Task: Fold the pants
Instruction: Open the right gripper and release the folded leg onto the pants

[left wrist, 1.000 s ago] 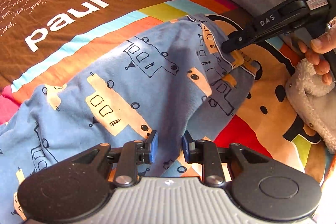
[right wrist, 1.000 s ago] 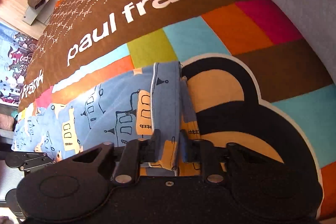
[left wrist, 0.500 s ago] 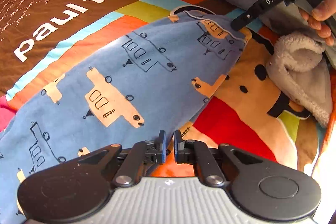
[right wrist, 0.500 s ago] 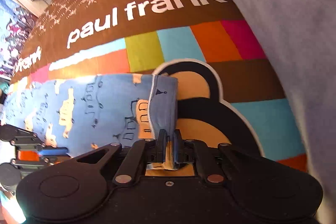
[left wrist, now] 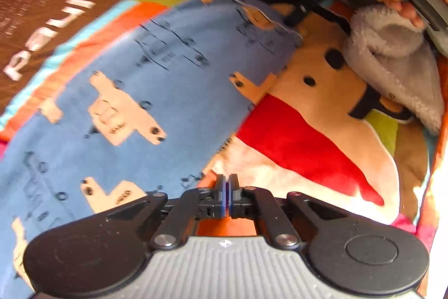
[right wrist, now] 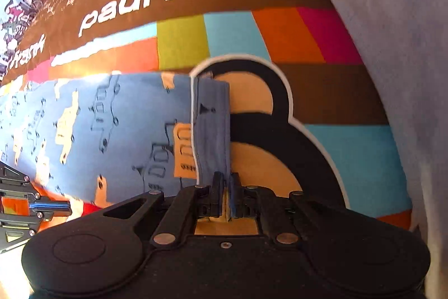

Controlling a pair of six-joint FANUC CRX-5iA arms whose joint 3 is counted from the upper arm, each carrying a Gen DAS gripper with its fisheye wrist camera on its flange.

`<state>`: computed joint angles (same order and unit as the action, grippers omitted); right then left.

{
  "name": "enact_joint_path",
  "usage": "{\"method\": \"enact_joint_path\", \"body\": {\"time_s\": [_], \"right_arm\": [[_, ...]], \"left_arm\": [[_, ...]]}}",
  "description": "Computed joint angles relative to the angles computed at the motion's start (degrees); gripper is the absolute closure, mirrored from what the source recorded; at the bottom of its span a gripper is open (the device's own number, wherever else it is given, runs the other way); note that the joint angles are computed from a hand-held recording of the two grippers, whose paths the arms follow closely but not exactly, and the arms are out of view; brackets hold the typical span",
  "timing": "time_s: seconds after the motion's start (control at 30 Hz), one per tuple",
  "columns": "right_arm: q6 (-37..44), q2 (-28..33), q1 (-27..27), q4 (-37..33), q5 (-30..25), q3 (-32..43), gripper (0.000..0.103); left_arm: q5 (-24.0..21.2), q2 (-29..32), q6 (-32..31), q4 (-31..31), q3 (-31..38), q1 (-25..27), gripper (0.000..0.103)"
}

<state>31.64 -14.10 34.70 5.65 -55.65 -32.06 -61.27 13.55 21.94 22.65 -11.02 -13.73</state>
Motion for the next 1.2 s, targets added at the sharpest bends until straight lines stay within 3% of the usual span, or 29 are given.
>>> {"method": "enact_joint_path", "body": {"time_s": [0.07,0.1,0.13,0.17,0.23,0.33,0.43,0.57,0.7,0.8,0.9,1.03,1.2], "right_arm": [[-1.7,-0.6,0.9,1.9,-0.5,-0.1,0.081],[-3.7,-1.7,2.4,4.9,0.3,-0.9,0.08],[-5.3,-2.6,3.8,7.6,1.1,-1.8,0.074],[-6.5,-3.3,4.8,9.6,2.3,-2.5,0.067],[-7.3,-4.6,5.5,10.1,7.1,-4.0,0.062],[-2.1,-2.9,4.3,4.2,12.5,-3.8,0.062],[2.3,0.8,3.6,-0.6,8.6,-0.8,0.062],[1.6,0.7,5.2,0.7,4.9,0.9,0.061],[6.3,1.7,5.7,1.7,9.9,2.6,0.049],[12.0,7.2,4.7,-0.9,14.9,6.5,0.048],[16.4,12.9,4.5,-3.1,18.6,10.4,0.046],[18.3,16.4,4.7,-6.1,14.2,14.1,0.044],[17.8,15.6,5.9,-5.4,9.4,15.5,0.043]], "left_arm": [[3.9,-2.2,0.9,3.2,-2.2,1.0,0.094],[6.1,-3.0,1.8,4.3,-3.1,1.6,0.077],[8.4,-3.4,3.9,4.5,-3.5,2.1,0.051],[10.1,-3.5,5.6,4.4,-3.8,2.6,0.045],[9.3,-1.4,11.1,1.1,-1.1,3.3,0.05],[7.8,-0.7,12.6,-4.3,0.1,4.0,0.055],[5.1,-2.9,9.4,-5.7,-1.5,5.5,0.055],[1.6,-5.6,8.7,-4.1,-2.4,8.6,0.055],[7.1,-5.1,12.7,-2.4,-1.6,10.9,0.038],[11.0,-1.6,15.4,-3.0,1.2,11.3,0.037],[9.1,2.6,17.4,-4.8,5.3,12.3,0.036],[6.8,0.2,8.5,-2.8,1.2,15.3,0.026],[4.2,-3.6,-0.8,1.0,-2.5,19.3,0.026]]}}
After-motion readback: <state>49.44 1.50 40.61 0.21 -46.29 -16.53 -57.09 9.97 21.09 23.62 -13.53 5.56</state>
